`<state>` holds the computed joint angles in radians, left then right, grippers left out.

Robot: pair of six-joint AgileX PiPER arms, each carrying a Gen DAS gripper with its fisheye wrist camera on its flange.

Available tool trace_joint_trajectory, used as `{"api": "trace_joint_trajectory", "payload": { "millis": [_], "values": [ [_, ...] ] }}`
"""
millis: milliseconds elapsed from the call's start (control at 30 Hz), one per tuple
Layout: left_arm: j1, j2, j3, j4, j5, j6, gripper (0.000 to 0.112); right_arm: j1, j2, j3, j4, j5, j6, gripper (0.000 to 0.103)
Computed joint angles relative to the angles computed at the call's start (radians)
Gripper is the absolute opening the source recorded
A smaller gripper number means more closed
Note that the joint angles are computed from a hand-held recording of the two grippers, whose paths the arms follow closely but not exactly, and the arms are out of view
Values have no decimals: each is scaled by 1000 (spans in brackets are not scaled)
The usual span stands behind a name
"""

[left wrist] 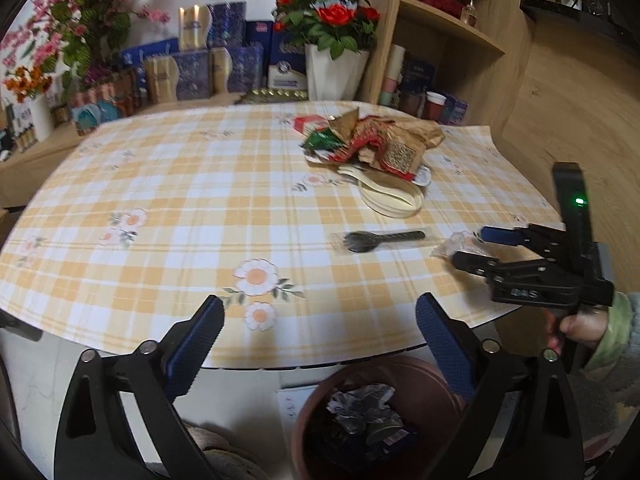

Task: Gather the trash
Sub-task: 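Grasp the clear bag of screws with the right tool while the left tool grasps the black spoon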

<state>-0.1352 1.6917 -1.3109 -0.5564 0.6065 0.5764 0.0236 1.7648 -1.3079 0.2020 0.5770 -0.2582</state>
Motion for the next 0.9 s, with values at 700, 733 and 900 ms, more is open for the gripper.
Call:
{"api": "trace_joint_trajectory", "payload": {
  "millis": [700, 733, 900],
  "values": [
    [-134, 583, -795, 122, 401, 180, 55, -147, -59, 49, 237, 16, -136, 37],
    [-138, 605, -833, 134, 425, 180, 53, -154, -63, 52, 243, 19, -138, 37],
    [-154, 706, -1028, 160, 535, 220, 49, -170, -77, 71, 254, 18, -149, 37]
  ]
}}
